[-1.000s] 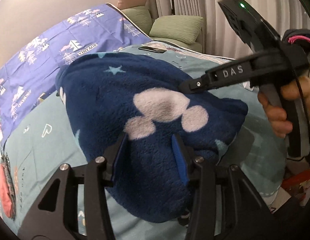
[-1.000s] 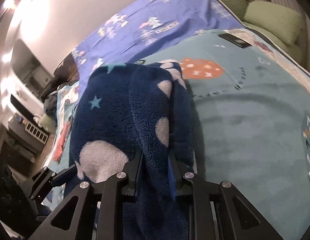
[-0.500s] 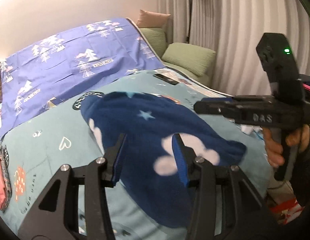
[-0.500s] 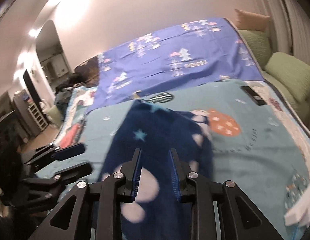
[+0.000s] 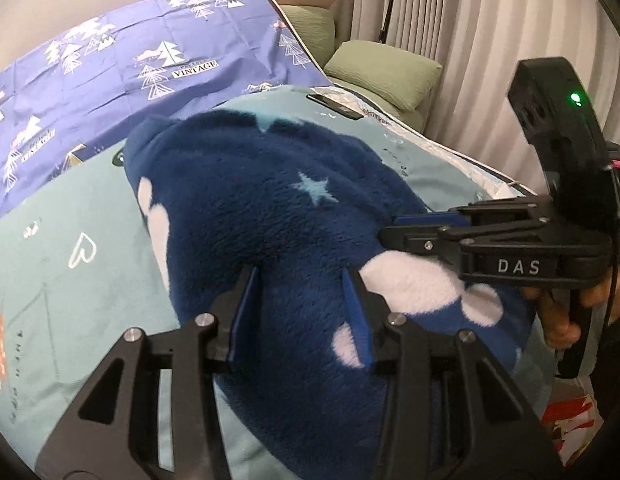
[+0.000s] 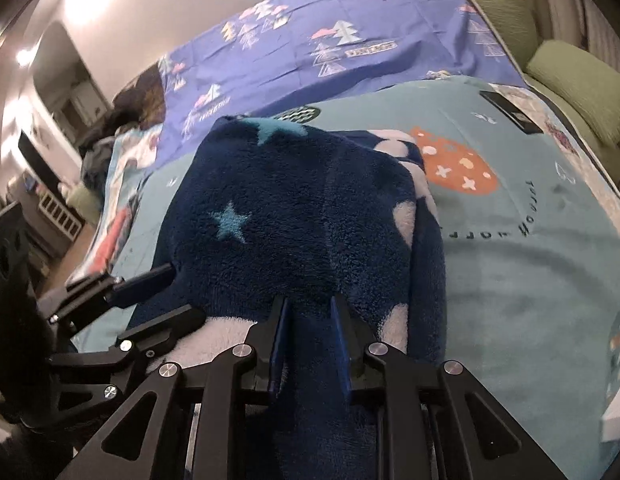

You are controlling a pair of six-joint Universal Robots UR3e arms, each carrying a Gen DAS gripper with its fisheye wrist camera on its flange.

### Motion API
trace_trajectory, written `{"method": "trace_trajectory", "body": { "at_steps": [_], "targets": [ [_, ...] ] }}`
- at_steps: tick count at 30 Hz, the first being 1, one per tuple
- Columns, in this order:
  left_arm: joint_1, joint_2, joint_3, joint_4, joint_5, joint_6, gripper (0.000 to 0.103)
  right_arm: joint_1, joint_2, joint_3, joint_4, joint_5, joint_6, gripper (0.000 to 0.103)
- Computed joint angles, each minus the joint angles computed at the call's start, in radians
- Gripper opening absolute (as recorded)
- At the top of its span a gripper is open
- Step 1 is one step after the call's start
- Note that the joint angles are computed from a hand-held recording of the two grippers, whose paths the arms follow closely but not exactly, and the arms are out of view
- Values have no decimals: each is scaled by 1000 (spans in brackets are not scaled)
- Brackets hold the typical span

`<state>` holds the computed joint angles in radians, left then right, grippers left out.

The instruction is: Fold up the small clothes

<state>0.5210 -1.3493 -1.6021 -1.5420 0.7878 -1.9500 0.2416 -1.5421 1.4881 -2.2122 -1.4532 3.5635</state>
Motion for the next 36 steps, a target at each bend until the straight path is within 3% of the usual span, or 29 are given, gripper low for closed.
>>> {"method": "trace_trajectory", "body": {
  "at_steps": [3, 5, 7, 10, 14, 16, 20, 26, 32, 35, 36],
  "targets": [
    [36, -52, 171, -219, -60, 81, 45, -87, -60, -5, 7, 116, 36, 26],
    [55, -88, 265, -282, -117, 94, 51, -91, -44, -55, -23, 74, 41, 27],
    [26, -136, 312, -178, -139, 7, 58, -74, 41, -192, 6, 9, 2, 28],
    [-80, -266, 387, 64, -70, -200, 58, -88, 159, -332, 32, 78, -29, 28],
    [-193, -501, 594, 75, 26, -323, 58, -50, 344, -525, 136, 17, -47, 32],
    [-236, -580, 615, 120, 89, -352, 58, -69, 404, -512, 159, 43, -43, 33],
    [-242, -566, 412, 295, 85, -333, 59, -152, 340, -261, -46, 194, 4, 32],
    [-237, -549, 418, 272, 91, -318, 59, -109, 336, -305, -1, 121, -28, 33],
    [-136, -454, 466, 64, -16, -234, 59, -102, 175, -218, -15, 83, -56, 40],
    [-28, -347, 429, -194, -83, -13, 66, -97, 61, -93, -16, 100, -99, 45],
    [-13, -304, 374, -213, -73, 39, 68, -85, 63, -81, -10, 81, -103, 46]
  ]
}}
